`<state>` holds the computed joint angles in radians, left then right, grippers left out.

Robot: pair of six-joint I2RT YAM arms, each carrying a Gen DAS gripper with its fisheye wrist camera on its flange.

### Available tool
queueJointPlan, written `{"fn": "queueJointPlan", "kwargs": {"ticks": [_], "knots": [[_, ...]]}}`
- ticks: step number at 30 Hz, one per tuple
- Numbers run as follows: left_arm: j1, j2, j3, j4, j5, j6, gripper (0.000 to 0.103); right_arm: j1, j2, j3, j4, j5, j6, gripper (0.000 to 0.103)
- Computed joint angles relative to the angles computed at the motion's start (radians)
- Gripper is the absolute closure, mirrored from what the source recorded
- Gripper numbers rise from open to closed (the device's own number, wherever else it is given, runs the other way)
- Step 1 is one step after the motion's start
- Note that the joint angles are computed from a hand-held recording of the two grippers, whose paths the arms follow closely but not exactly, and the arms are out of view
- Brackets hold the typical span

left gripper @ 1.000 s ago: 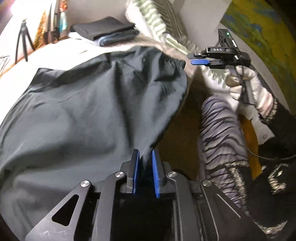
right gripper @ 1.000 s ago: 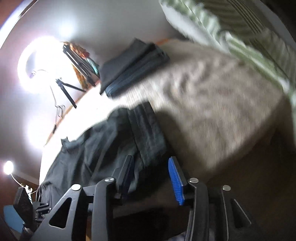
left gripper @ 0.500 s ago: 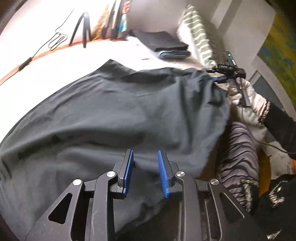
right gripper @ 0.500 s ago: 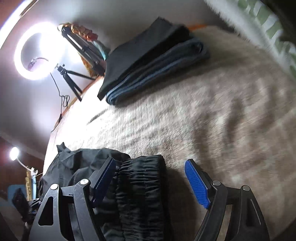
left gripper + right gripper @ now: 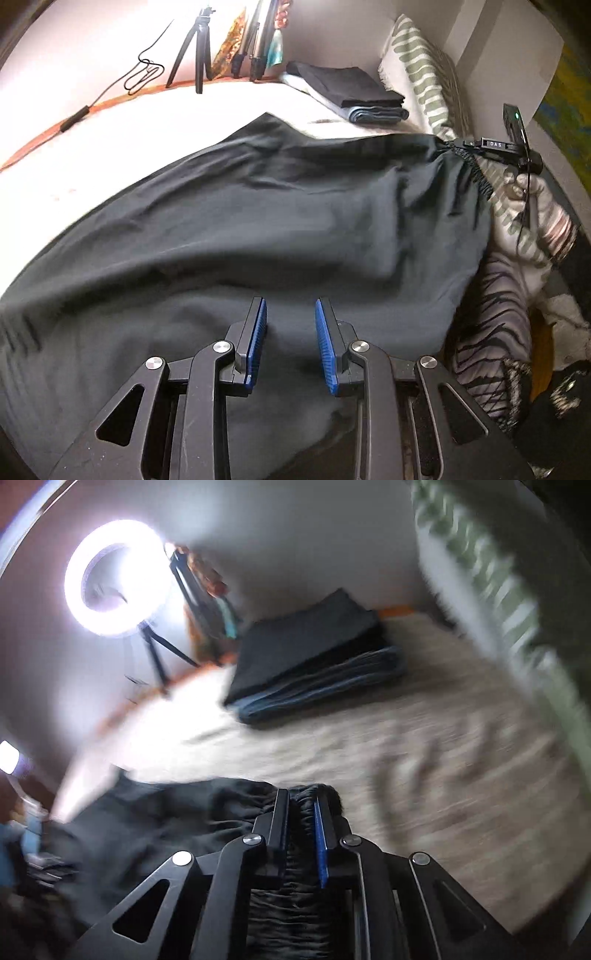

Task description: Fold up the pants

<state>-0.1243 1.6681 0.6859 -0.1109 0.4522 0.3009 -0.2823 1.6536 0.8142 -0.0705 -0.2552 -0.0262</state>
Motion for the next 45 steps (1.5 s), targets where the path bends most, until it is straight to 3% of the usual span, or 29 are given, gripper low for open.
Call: {"fn": "queueJointPlan", "kwargs": {"ticks": [1, 3, 5, 7, 10, 16, 18, 22, 28, 29, 30, 33, 37, 40, 42, 44, 45], "knots": [[0.01, -0.004, -0.002, -0.005, -0.002, 0.006, 0.078, 0.018, 0.023, 0.028, -0.041, 0.042, -0.016, 0.088], [0.054, -0.03, -0.01, -0.017, 0.018, 0.013, 0.078, 0.055, 0.046, 0.066, -0.093, 0.104, -0.028, 0.061], [0.116, -0.073, -0.018, -0.037, 0.048, 0.008, 0.078, 0.108, -0.005, 0.042, -0.055, 0.178, -0.045, 0.047], [0.186, -0.122, -0.017, -0.075, 0.078, 0.013, 0.078, 0.16, -0.041, 0.042, -0.036, 0.213, -0.047, 0.042], [0.334, -0.219, -0.011, -0.146, 0.123, 0.033, 0.078, 0.235, -0.023, 0.124, -0.087, 0.157, -0.065, 0.041], [0.642, -0.31, 0.034, -0.278, 0.204, 0.118, 0.075, 0.382, 0.191, 0.357, -0.148, 0.0, -0.045, 0.035], [0.723, -0.304, 0.053, -0.304, 0.217, 0.138, 0.06, 0.436, 0.289, 0.446, -0.167, -0.032, -0.021, 0.034], [0.93, -0.269, 0.09, -0.345, 0.261, 0.196, 0.059, 0.511, 0.497, 0.68, -0.262, -0.091, 0.02, 0.032], [1.162, -0.135, 0.123, -0.34, 0.267, 0.25, 0.059, 0.593, 0.803, 1.087, -0.466, -0.075, 0.005, 0.033], [1.187, -0.114, 0.127, -0.335, 0.262, 0.256, 0.059, 0.6, 0.836, 1.134, -0.49, -0.091, 0.005, 0.046], [1.21, -0.09, 0.129, -0.326, 0.257, 0.259, 0.059, 0.604, 0.86, 1.171, -0.513, -0.114, 0.003, 0.076], [1.277, -0.002, 0.155, -0.306, 0.247, 0.258, 0.059, 0.64, 0.903, 1.257, -0.577, -0.072, -0.034, 0.098], [1.328, 0.122, 0.194, -0.265, 0.252, 0.222, 0.059, 0.679, 0.907, 1.3, -0.562, 0.088, -0.067, 0.1], [1.338, 0.198, 0.229, -0.248, 0.274, 0.173, 0.059, 0.678, 0.975, 1.417, -0.626, 0.091, -0.051, 0.098], [1.36, 0.254, 0.26, -0.252, 0.305, 0.135, 0.059, 0.687, 1.01, 1.476, -0.688, 0.082, -0.068, 0.083], [1.379, 0.302, 0.282, -0.245, 0.334, 0.096, 0.059, 0.694, 0.973, 1.409, -0.662, 0.088, -0.064, 0.062], [1.386, 0.313, 0.284, -0.246, 0.348, 0.088, 0.059, 0.697, 0.946, 1.364, -0.632, 0.096, -0.058, 0.057]]}}
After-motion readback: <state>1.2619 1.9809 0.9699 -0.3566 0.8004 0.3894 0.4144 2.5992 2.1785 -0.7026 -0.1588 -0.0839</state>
